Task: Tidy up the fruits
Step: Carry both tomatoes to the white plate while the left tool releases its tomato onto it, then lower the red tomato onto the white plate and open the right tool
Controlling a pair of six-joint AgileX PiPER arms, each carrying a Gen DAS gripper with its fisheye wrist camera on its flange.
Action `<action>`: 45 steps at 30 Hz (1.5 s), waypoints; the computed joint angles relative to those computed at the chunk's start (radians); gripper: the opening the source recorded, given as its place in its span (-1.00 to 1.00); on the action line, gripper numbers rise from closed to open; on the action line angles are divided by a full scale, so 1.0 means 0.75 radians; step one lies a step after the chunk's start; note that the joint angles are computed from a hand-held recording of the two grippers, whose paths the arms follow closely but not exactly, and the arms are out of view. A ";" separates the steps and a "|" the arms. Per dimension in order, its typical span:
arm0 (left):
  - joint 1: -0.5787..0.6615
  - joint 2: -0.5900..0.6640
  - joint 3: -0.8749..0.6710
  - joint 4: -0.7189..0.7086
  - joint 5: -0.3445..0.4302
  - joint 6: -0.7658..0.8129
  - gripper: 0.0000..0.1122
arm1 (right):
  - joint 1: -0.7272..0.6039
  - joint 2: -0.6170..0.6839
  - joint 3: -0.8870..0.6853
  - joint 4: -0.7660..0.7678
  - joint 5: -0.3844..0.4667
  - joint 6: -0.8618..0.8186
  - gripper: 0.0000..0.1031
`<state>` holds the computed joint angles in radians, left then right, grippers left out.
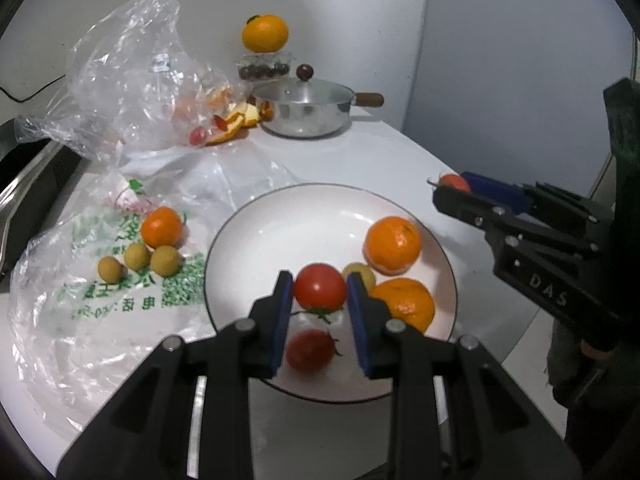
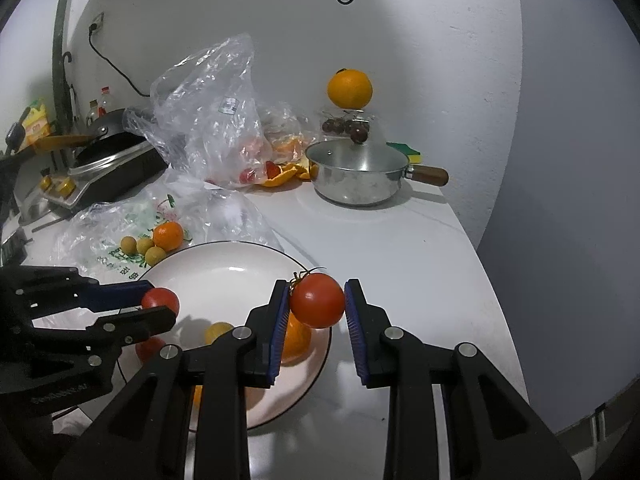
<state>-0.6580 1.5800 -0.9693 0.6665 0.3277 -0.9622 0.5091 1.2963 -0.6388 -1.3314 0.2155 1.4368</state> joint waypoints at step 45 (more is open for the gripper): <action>0.186 -0.010 0.004 0.196 -0.001 -0.166 -0.16 | -0.068 0.367 -0.285 0.661 -0.140 -0.707 -0.42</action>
